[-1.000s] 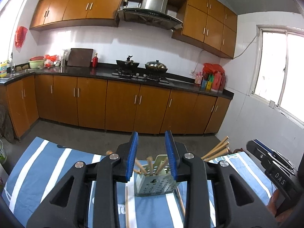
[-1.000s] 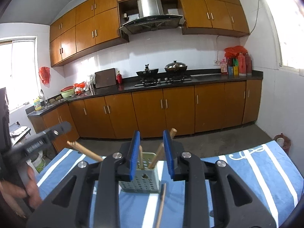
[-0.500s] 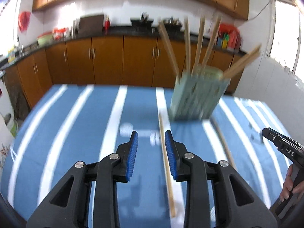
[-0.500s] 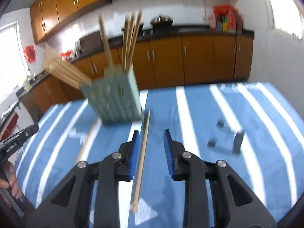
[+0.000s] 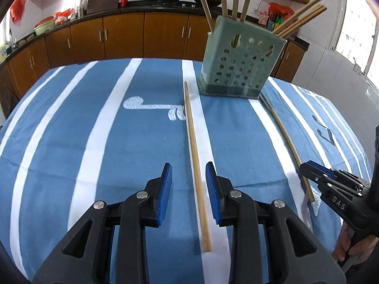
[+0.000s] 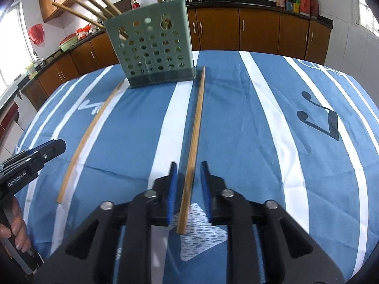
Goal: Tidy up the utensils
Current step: 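Grasp a chopstick with the right tool while the left tool grasps another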
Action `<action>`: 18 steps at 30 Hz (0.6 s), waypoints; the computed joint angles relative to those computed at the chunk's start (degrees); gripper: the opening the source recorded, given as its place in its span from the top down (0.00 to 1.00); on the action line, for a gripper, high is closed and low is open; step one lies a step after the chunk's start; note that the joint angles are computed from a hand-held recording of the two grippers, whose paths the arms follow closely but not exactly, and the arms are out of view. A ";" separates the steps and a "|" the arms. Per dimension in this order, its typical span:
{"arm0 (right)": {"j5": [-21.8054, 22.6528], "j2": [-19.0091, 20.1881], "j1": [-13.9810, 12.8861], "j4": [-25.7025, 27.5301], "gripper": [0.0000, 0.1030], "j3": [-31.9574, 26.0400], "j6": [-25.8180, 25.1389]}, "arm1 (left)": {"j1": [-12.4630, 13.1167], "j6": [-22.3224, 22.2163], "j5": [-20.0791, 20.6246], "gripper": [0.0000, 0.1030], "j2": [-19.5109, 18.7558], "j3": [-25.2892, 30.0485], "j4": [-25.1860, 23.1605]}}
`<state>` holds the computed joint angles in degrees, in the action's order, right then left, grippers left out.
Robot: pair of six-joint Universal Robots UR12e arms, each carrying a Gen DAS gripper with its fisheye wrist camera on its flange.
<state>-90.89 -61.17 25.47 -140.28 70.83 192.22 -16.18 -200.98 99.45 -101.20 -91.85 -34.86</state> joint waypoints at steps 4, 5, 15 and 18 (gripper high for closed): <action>-0.62 0.07 -0.14 -0.64 0.92 0.15 0.80 | -0.19 0.01 -0.11 0.70 -0.26 0.12 -0.37; -0.89 0.13 -0.15 -0.64 0.92 0.09 1.00 | -0.23 0.01 -0.09 0.70 -0.37 0.23 -0.46; -5.76 0.02 -1.32 1.29 0.92 -0.32 8.48 | -0.32 0.22 -0.03 0.71 -0.69 0.63 -2.08; -5.53 -0.12 -1.66 1.55 0.92 -0.20 8.70 | -0.59 0.74 0.64 0.77 -0.90 1.03 -3.50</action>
